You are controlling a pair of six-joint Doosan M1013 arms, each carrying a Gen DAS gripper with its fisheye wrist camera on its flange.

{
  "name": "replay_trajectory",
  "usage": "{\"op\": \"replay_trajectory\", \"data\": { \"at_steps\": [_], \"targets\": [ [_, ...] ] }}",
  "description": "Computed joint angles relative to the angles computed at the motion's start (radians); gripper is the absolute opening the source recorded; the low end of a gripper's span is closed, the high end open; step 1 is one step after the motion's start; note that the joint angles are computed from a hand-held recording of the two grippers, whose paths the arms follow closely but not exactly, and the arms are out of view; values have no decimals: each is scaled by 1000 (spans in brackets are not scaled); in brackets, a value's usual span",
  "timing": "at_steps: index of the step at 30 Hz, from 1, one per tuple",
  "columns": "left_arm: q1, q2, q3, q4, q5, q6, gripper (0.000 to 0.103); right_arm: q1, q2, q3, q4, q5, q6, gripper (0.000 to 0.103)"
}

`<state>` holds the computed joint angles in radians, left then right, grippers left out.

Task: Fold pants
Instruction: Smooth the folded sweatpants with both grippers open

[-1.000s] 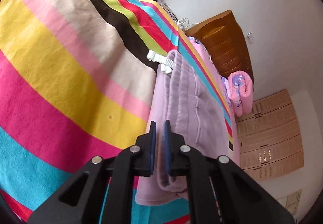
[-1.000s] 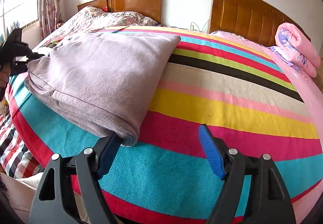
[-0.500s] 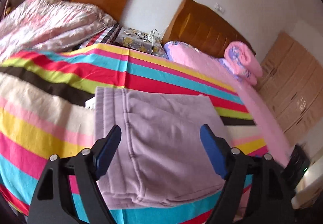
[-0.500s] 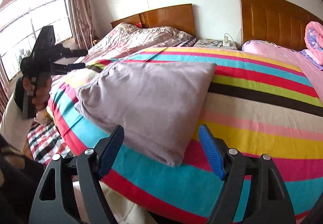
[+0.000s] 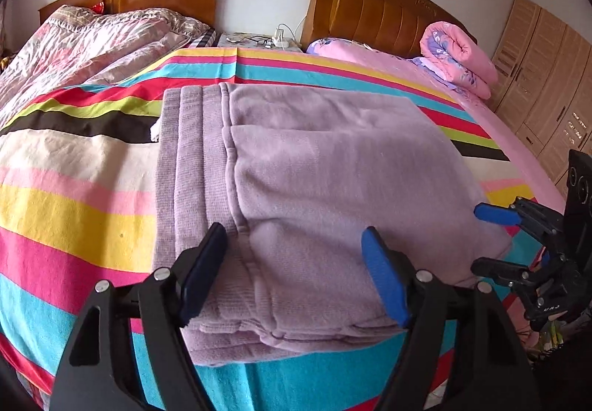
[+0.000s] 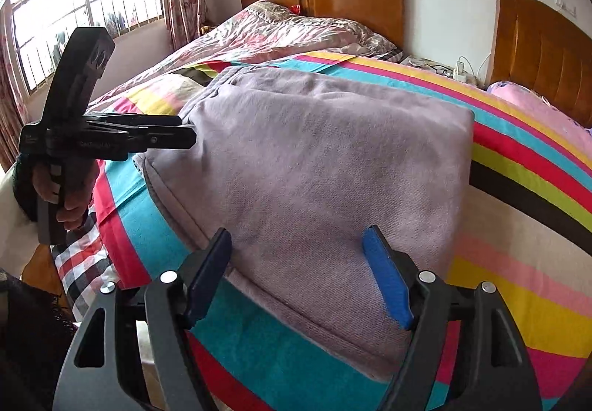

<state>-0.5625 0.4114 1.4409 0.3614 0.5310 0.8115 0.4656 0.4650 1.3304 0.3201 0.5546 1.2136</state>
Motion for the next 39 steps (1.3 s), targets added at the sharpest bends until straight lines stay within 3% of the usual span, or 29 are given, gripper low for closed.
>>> {"op": "replay_trajectory", "data": {
  "at_steps": [4,7,9,12,17,22,25,27,30,32,34,39],
  "targets": [
    [-17,6,-12,79,38,-71,75,-8,-16,15,85,-66,-52,72],
    [-27,14,-30,118,79,-103,75,2,12,-16,-23,28,3,73],
    [-33,17,-34,143,94,-119,75,11,2,10,-38,0,-26,75],
    [-39,21,-39,176,115,-135,75,7,1,-4,-33,42,-23,75],
    [-43,23,-43,195,131,-137,75,8,0,-12,0,40,-21,77],
    [-47,23,-43,205,143,-147,75,34,1,-7,-111,90,-66,82],
    [-53,28,-57,211,178,-147,76,7,-2,-26,40,149,-190,82],
    [-52,27,-77,182,205,-149,78,-20,-6,-37,152,144,-271,82],
    [-40,15,-99,154,152,-147,82,-57,15,-91,239,135,-330,84],
    [-36,32,-144,203,144,-159,95,-81,51,-151,293,137,-360,85],
    [-18,62,-196,200,108,-148,99,-107,111,-240,360,195,-346,85],
    [10,153,-322,176,210,-128,99,-135,237,-426,397,377,-273,85]
  ]
}}
